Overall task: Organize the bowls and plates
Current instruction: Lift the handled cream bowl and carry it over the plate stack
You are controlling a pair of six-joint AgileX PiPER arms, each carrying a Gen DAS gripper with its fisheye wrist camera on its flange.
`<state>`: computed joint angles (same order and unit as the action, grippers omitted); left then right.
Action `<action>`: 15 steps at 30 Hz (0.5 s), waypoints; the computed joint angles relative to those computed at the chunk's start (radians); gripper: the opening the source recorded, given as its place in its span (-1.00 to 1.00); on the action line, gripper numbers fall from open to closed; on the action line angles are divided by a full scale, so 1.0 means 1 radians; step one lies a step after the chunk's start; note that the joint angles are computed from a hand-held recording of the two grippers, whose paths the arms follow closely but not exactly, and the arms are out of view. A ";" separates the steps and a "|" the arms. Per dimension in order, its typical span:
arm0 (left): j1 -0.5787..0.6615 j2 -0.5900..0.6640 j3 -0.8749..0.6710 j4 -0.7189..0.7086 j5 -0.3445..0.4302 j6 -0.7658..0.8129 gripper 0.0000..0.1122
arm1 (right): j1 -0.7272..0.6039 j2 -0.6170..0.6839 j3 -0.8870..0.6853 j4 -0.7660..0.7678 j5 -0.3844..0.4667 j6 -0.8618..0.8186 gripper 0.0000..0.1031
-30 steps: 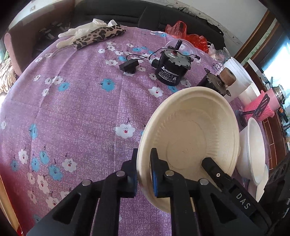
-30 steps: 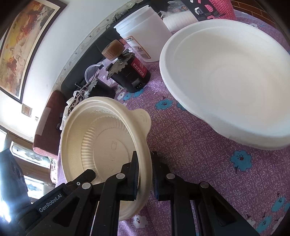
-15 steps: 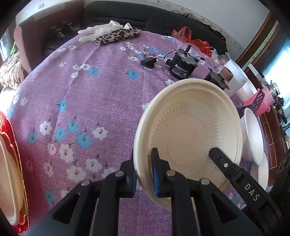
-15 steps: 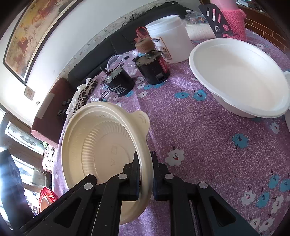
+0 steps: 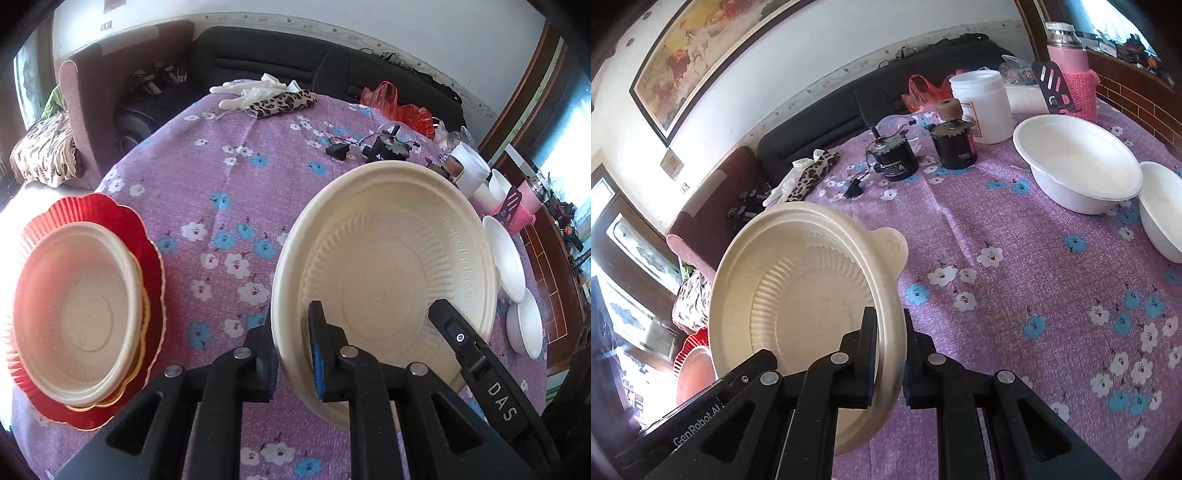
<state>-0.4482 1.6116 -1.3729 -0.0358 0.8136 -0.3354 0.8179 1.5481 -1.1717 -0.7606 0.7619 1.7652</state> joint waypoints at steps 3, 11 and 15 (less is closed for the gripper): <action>0.040 -0.083 0.048 -0.017 0.006 0.033 -0.74 | 0.072 0.014 -0.068 -0.027 0.076 0.011 -0.76; 0.247 -0.245 0.119 -0.094 0.050 0.193 -0.73 | 0.220 0.168 -0.357 -0.065 0.218 -0.060 -0.75; 0.379 -0.267 0.139 -0.151 0.072 0.300 -0.73 | 0.242 0.280 -0.515 -0.028 0.227 -0.135 -0.75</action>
